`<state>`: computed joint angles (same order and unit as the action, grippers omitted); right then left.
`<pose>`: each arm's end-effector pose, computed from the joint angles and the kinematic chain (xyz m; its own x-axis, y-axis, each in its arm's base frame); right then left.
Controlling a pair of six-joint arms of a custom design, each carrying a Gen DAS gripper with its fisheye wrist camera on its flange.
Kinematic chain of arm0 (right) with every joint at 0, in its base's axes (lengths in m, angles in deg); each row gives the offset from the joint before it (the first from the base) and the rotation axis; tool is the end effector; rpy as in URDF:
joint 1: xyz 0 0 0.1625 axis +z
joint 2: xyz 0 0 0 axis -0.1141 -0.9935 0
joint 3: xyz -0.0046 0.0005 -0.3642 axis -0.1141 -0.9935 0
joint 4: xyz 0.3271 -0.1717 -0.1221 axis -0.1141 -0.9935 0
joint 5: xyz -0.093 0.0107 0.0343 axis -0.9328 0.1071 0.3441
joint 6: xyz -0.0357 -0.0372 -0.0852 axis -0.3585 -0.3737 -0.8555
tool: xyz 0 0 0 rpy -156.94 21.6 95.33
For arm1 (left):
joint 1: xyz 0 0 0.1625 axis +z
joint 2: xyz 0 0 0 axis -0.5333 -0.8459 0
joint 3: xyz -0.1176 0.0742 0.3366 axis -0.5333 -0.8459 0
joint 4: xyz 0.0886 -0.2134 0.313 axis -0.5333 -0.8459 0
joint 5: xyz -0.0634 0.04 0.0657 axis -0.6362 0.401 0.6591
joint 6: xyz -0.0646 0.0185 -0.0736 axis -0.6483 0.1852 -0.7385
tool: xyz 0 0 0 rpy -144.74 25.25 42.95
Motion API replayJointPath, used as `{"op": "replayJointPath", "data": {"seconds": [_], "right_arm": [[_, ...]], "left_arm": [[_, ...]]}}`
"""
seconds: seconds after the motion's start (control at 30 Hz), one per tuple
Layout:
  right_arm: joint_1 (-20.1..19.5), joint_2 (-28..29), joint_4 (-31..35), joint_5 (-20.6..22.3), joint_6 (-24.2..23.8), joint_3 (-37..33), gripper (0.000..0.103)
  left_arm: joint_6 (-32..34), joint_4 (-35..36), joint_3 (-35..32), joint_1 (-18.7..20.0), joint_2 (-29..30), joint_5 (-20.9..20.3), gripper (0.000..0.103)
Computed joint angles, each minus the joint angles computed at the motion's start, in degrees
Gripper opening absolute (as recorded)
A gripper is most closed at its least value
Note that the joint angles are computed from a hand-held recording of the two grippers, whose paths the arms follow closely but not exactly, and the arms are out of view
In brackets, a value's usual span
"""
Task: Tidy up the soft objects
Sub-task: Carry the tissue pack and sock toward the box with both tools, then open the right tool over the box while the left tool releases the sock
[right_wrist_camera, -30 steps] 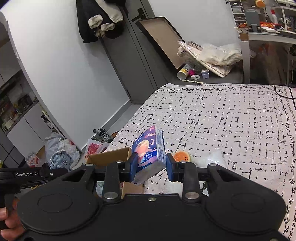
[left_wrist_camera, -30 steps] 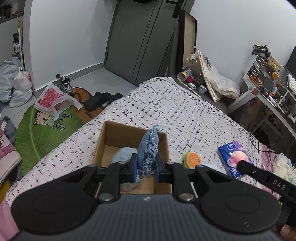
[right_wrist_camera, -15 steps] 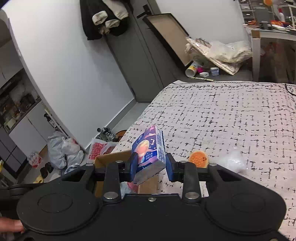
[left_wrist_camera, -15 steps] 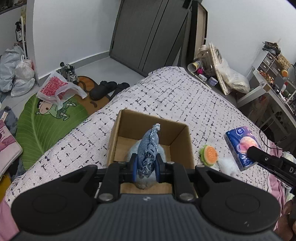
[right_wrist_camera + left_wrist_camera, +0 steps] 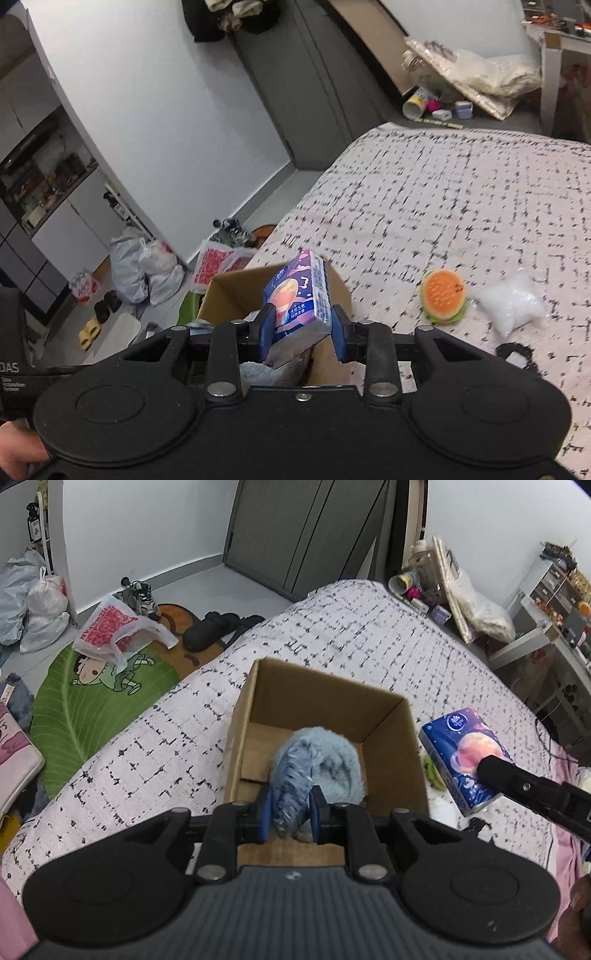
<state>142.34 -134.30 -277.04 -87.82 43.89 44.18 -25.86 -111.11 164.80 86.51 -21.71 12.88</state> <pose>0.3815 -0.3095 0.0821 -0.8746 0.3796 0.3017 -0.0859 0.4910 -0.8669 -0.1259 -0.4719 0.3157 -0.7684 0.4985 -0.4013 0.5926 0.7910 -0.1522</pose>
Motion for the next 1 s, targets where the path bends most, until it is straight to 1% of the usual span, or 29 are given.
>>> {"op": "replayJointPath", "data": {"seconds": [0.03,0.1,0.2,0.3,0.4,0.47,0.5,0.53,0.57,0.63,0.67,0.7,0.77,0.8,0.83,0.87,0.9,1.0], "right_arm": [[-0.08,0.12,0.25,0.62,-0.1,-0.17,0.032],[-0.26,0.29,1.04,2.05,-0.17,-0.43,0.032],[-0.56,0.21,3.62,4.08,0.78,-0.84,0.032],[-0.79,0.05,5.98,5.77,2.04,-0.97,0.032],[-0.84,-0.12,7.7,7.56,2.86,-1.05,0.033],[-0.87,-0.09,8.66,8.92,3.06,-1.33,0.034],[-0.88,-0.1,9.5,9.68,3.3,-1.53,0.037],[-0.91,-0.05,10.16,10.32,3.5,-1.73,0.037],[-0.93,-0.01,10.87,11.13,3.61,-1.94,0.037],[-0.91,-0.18,12.46,12.52,3.8,-2.2,0.044],[-0.66,-0.32,13.79,12.42,4.44,-2.44,0.054],[-0.27,-0.47,14.99,11.72,5.13,-2.61,0.061],[0.39,-1.06,17.17,10.39,5.94,-2.94,0.066],[0.93,-1.64,18.86,9.66,6.7,-3.12,0.071],[1.29,-2.01,19.33,9.12,7.04,-3.05,0.074],[1.8,-2.39,19.48,8.45,7.28,-2.91,0.08],[2.1,-2.61,19.36,7.86,7.07,-2.82,0.083],[3.13,-3.69,20.7,6.48,7.19,-2.42,0.085]], "left_arm": [[0.12,0.07,0.05,0.0,0.09,0.36,0.021],[0.19,0.12,0.08,0.01,0.27,0.86,0.022],[0.8,0.59,-0.16,-0.17,0.59,1.7,0.031],[0.88,-0.1,0.14,-0.31,0.05,2.16,0.033],[0.68,0.83,-0.28,-0.5,-0.35,2.14,0.036],[0.92,0.68,-0.09,-0.91,-0.92,2.78,0.042],[0.99,0.44,0.01,-1.05,-1.12,3.1,0.05],[1.1,-0.08,0.26,-1.1,-1.34,3.21,0.054],[1.19,-0.47,0.48,-1.14,-1.6,3.29,0.056],[0.83,0.2,0.38,-1.48,-1.65,4.15,0.061],[0.39,0.91,0.23,-1.84,-1.6,4.87,0.063],[0.12,0.99,0.28,-2.14,-1.73,5.42,0.067],[-0.25,0.51,0.63,-3.0,-2.41,6.13,0.076],[-0.33,0.42,0.81,-3.44,-2.81,6.29,0.082],[-0.42,0.42,1.03,-3.96,-3.24,6.48,0.086],[-0.43,0.45,1.33,-4.57,-3.69,6.84,0.087],[-0.44,0.56,1.66,-5.21,-4.15,7.41,0.089],[-1.16,0.46,2.92,-6.94,-5.59,8.9,0.093]]}}
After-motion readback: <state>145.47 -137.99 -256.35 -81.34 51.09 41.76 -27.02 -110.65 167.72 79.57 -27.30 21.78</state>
